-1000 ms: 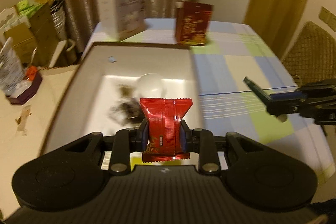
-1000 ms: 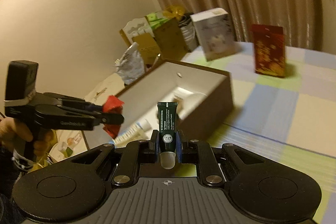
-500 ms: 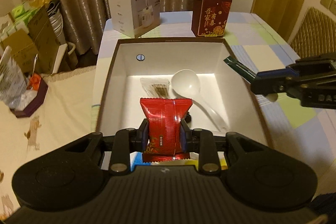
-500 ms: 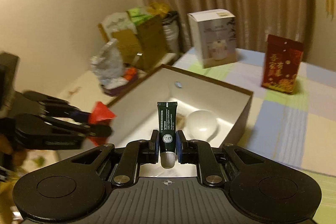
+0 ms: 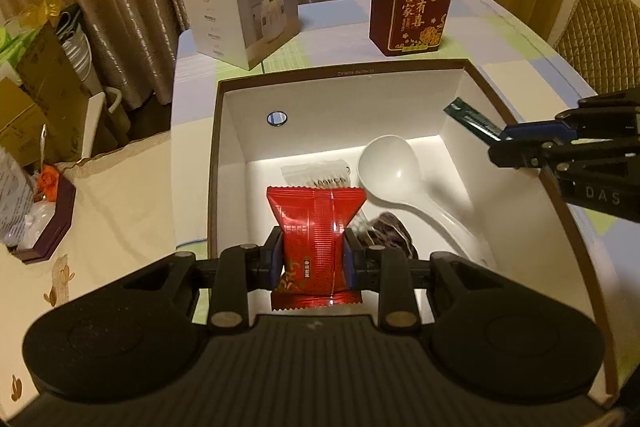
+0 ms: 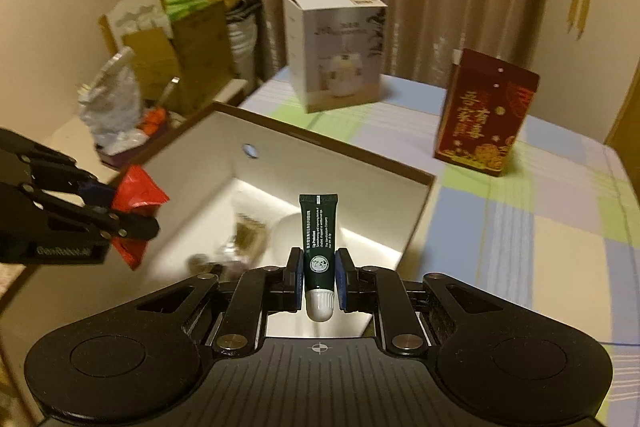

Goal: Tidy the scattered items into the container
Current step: 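Carry the red candy with the left gripper while the right gripper carries the green tube to the box, then open the left gripper to drop the red candy while the right gripper releases the green tube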

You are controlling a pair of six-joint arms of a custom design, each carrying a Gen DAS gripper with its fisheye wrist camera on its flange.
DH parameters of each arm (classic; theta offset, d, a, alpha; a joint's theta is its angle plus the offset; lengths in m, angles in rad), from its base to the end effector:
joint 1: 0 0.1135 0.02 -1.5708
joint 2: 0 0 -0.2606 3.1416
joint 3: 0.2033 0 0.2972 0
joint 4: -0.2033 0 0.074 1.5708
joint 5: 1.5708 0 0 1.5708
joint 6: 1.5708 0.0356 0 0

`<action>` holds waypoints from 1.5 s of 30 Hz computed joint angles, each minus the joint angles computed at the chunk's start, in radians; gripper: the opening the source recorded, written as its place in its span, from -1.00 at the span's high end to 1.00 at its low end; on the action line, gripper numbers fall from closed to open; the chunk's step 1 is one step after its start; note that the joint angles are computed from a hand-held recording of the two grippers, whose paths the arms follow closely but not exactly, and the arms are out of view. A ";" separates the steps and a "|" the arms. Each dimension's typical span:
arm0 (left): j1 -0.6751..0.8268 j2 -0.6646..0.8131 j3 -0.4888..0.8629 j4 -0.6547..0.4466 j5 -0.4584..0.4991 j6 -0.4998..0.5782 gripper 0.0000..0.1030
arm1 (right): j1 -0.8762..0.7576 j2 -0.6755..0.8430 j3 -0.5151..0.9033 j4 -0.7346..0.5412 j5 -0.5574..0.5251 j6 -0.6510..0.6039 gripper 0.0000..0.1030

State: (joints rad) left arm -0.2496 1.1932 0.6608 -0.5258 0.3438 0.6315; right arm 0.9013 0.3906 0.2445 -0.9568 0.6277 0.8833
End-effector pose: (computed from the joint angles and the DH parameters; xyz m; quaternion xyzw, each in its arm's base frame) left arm 0.2469 -0.0753 0.1660 0.4457 0.8436 -0.1151 0.2766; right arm 0.0922 0.0828 0.1379 0.0632 0.9258 -0.0168 0.3722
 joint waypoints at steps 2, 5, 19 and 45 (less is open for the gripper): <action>-0.017 0.056 0.026 0.023 -0.005 -0.002 0.53 | -0.013 0.041 0.001 0.021 0.008 -0.012 0.64; -0.044 0.120 0.057 0.052 -0.014 -0.007 0.53 | -0.050 0.105 -0.001 0.082 0.010 -0.058 0.64; -0.096 0.299 0.150 0.105 -0.024 -0.028 0.53 | -0.190 0.279 -0.024 0.286 -0.004 -0.237 0.64; -0.090 0.268 0.128 0.078 -0.053 -0.025 0.52 | -0.027 0.052 -0.062 0.142 0.012 -0.237 -0.58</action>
State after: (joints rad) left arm -0.3396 1.4611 0.7890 -0.4482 0.2912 0.6067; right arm 0.8746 0.4429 0.1823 -0.8145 0.6395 0.6459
